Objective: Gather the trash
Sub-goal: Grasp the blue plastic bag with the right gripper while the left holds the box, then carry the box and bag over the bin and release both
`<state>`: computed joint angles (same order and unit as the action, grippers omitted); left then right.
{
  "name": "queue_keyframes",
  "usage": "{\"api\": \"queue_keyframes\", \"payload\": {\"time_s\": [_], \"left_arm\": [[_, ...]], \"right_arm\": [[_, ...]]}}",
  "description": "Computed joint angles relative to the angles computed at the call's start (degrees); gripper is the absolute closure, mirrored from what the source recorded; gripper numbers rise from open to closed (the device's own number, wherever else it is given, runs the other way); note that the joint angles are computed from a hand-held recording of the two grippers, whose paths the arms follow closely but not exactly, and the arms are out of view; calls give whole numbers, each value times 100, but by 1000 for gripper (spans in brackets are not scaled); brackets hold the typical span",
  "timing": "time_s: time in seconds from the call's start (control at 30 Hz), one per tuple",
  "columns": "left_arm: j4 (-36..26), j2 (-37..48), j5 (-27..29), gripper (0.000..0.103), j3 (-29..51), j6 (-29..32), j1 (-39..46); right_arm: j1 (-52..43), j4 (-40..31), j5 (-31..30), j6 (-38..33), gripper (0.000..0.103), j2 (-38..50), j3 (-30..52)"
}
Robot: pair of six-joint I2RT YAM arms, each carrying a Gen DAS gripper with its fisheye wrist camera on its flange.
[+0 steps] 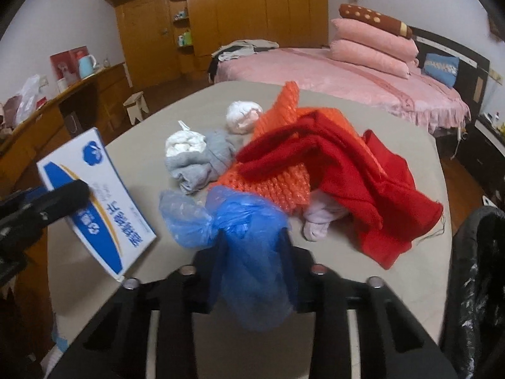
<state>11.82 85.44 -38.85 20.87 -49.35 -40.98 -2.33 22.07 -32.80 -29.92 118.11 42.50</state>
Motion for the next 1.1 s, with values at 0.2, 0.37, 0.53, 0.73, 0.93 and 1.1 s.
{"api": "queue_keyframes", "payload": {"time_s": [0.2,0.37,0.53,0.73,0.93,1.1], "left_arm": [[-90,-38,-110,70,63,-86,-150],[-379,-186,-246,70,256,-110,-310],[-597,-160,-367,70,677,54,-516],[-529,181,-323,73,1298,401,-688],[-167,819,-122,73,2033,841,-838],[46,1496,124,73,2772,1248,-967]], "right_arm": [[-267,-327,-436,-107,82,-590,-127],[-601,-502,-783,-126,82,-1247,-281],[-1109,-876,-1176,-20,82,-1677,-145],[-1694,-1222,-1463,15,82,-1813,168],[-2285,-1494,-1646,-76,82,-1659,581],[-2824,-1621,-1685,-153,82,-1341,1045]]}}
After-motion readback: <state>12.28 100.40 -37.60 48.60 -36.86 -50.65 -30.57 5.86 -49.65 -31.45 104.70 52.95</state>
